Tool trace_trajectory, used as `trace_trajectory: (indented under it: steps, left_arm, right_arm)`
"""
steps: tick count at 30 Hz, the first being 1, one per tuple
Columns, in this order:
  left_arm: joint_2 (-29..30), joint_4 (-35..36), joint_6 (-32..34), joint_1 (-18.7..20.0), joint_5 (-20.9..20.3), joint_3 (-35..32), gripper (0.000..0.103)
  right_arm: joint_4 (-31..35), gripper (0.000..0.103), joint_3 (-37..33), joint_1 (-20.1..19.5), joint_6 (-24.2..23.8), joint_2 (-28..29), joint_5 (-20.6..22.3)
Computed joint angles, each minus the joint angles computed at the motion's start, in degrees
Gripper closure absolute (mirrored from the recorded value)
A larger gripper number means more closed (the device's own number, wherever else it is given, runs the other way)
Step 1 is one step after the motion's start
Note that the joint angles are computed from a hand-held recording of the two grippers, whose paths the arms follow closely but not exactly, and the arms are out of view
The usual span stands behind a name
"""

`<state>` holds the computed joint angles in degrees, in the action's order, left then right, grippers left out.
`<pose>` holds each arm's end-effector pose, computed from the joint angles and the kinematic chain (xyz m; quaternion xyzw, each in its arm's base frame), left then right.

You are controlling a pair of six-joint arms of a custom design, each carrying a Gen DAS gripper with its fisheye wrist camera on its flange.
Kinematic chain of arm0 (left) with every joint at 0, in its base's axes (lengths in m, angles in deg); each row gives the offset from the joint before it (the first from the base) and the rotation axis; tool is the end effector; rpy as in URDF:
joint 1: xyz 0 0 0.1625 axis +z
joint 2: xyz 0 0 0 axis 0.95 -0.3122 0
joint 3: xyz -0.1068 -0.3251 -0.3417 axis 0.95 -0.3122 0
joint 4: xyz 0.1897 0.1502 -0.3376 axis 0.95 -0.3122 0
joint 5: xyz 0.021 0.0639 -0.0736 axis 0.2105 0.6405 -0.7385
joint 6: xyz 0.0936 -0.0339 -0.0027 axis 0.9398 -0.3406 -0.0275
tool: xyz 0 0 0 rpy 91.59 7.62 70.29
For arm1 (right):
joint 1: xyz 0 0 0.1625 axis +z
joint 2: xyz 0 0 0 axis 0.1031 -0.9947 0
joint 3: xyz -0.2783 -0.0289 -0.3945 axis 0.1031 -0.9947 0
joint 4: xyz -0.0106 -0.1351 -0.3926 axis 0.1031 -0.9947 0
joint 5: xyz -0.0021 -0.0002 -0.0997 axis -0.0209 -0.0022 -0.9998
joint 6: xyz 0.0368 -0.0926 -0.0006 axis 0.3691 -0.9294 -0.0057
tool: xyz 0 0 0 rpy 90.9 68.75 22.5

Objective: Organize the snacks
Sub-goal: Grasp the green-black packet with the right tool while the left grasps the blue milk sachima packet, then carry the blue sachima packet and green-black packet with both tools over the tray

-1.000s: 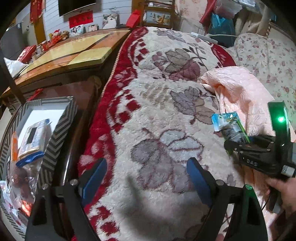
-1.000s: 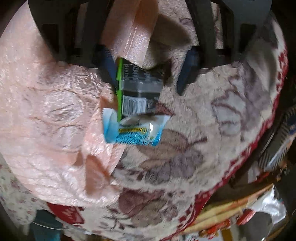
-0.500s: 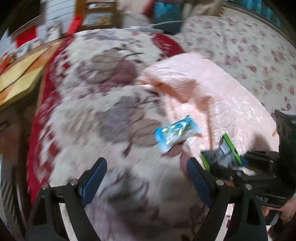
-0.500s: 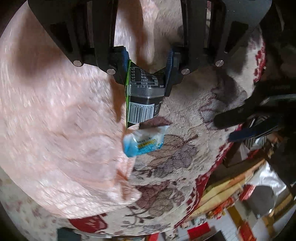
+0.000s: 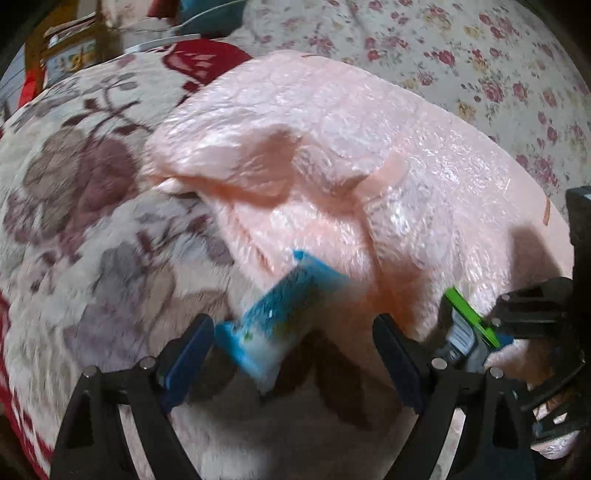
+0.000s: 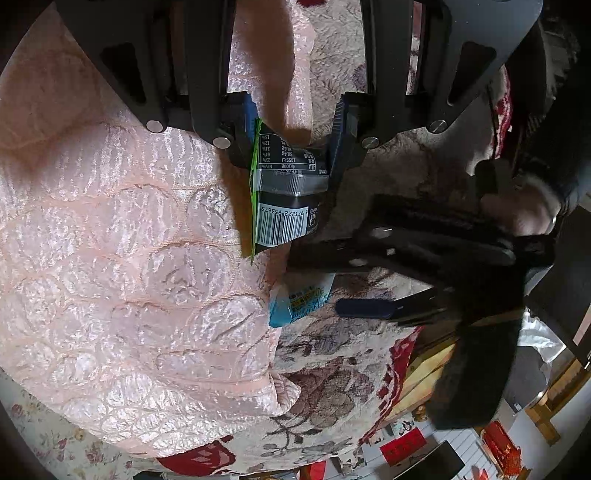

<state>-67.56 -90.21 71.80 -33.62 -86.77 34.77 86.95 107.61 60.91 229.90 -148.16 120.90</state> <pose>-0.3374 -0.4473 -0.1589 0.5996 0.7946 0.0665 0.0679 0.0037 -0.2640 0.2243 -0.0940 -0.9130 0.3114 0.2461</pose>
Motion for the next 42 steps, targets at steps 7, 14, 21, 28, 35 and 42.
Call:
trace_trajectory:
  steps: [7, 14, 21, 28, 35, 42]
  left_arm:
    - [0.6, 2.2, -0.3, -0.1, -0.1, -0.9, 0.07]
    - [-3.3, -4.5, -6.6, -0.1, 3.1, 5.3, 0.071]
    - [-10.1, -11.6, -13.1, -1.2, 9.2, 14.4, 0.071]
    - [-14.5, -19.0, -20.5, -2.6, 17.3, 23.1, 0.071]
    - [-20.4, -19.3, -29.1, -3.6, 22.2, 30.3, 0.071]
    - [-25.0, -19.8, -33.6, -4.6, 27.0, 35.0, 0.071]
  right_arm:
    - [-0.1, 0.073, -0.2, 0.1, -0.6, 0.8, 0.3]
    - [-0.1, 0.073, 0.2, -0.1, -1.1, 0.0, -1.8]
    - [-1.3, 0.073, 0.2, 5.6, 0.1, 2.0, -0.4]
    - [-3.4, 0.073, 0.2, 13.0, 4.2, 6.5, 2.8]
    - [-4.6, 0.073, -1.8, 23.0, 8.0, 13.8, 7.4]
    - [-3.2, 0.073, -5.1, 29.9, 11.0, 20.2, 10.0]
